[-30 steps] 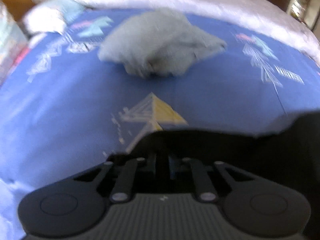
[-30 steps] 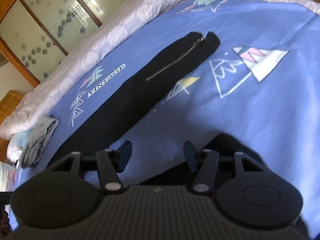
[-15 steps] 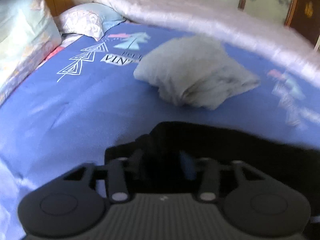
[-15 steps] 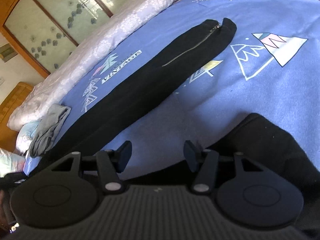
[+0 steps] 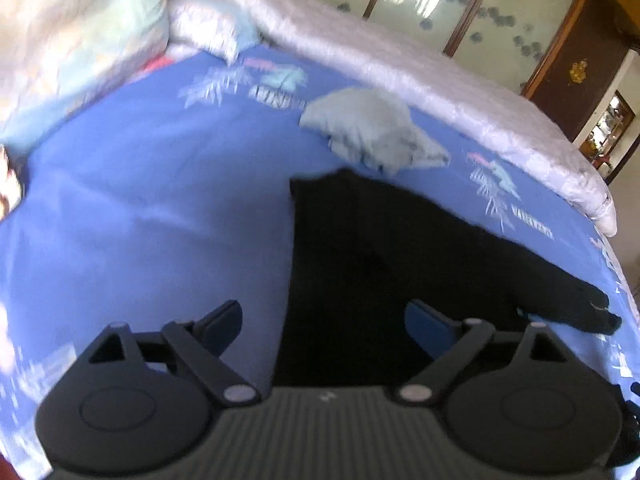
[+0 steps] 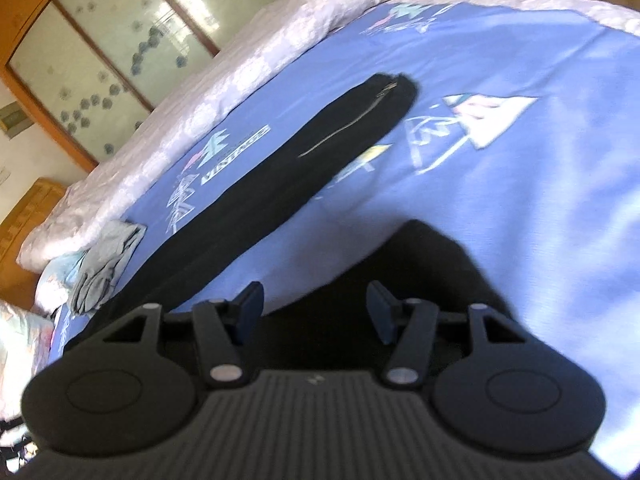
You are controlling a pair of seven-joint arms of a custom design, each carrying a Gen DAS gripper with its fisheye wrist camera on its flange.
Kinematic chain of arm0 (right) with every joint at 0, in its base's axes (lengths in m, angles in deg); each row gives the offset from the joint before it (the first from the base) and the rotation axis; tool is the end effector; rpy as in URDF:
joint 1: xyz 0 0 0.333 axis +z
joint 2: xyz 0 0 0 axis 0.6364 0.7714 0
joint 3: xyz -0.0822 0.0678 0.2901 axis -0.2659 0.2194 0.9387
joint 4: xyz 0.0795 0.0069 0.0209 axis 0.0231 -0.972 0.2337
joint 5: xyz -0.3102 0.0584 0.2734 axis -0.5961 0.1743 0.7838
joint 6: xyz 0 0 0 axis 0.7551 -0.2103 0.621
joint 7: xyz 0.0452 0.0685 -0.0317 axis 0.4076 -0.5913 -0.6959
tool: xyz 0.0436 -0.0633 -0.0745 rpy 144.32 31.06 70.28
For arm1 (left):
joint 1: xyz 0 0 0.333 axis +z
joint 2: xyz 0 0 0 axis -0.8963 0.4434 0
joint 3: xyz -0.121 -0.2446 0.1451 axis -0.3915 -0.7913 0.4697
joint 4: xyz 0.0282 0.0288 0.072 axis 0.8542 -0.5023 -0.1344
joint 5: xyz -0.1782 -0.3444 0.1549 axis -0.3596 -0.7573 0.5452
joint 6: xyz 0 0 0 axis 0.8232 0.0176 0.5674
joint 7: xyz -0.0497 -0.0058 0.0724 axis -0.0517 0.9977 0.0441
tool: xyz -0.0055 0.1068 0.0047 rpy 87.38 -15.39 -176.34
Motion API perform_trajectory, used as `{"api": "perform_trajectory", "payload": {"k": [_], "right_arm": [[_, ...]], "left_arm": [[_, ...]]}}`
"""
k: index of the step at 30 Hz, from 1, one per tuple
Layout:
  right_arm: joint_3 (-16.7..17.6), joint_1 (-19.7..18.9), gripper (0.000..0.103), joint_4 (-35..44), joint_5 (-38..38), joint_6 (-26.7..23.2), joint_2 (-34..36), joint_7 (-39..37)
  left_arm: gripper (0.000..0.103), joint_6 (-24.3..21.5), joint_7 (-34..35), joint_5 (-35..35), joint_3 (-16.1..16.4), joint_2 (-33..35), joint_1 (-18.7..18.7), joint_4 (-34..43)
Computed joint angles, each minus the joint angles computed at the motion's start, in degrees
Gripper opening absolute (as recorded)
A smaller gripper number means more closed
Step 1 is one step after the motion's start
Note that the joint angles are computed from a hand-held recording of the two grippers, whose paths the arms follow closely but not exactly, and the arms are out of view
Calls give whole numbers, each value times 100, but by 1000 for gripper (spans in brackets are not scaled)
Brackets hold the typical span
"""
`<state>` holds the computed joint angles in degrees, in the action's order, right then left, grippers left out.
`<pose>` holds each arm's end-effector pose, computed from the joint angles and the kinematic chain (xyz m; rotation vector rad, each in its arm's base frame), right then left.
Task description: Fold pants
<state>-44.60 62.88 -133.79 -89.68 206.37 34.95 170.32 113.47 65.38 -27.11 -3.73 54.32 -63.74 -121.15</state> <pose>0.6105 0.2751 0.4263 -1.2601 1.8576 -0.2520 0.5558 -0.1451 0.4945 -2.2890 1.2733 -0.8597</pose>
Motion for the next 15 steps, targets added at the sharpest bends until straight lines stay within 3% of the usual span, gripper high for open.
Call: {"api": "perform_trajectory", "payload": {"k": [3,5,6,8,10,13,15], "right_arm": [[-795,611,60,-376,-695,49,-361,878],[-1268,946,61,-566,-1493,18,-591,1682],[-1486,1090,61,-649,-1972,-4,-707,2139],[-1748,1250,62,-790,-2923,-119,-942,3041],[-1754,1200,62,-928,-3482,-244,-1123,3583],[-1635,1011,62,-1166,-4025,-448,-1377,4192],[-1544,842,62,-1313,-4379,-535,-1503,4646]], "left_arm": [[85,-66,524,-578,61,157,-189,24],[57,-773,928,-915,60,361,-339,303],[37,-1142,956,-994,60,472,-392,433],[27,-974,722,-1158,115,376,-463,210],[10,-945,455,-1006,95,101,-461,16],[11,-1319,-367,-162,-153,-634,-277,-294],[9,-1397,-658,17,-302,-1239,-167,-620]]}}
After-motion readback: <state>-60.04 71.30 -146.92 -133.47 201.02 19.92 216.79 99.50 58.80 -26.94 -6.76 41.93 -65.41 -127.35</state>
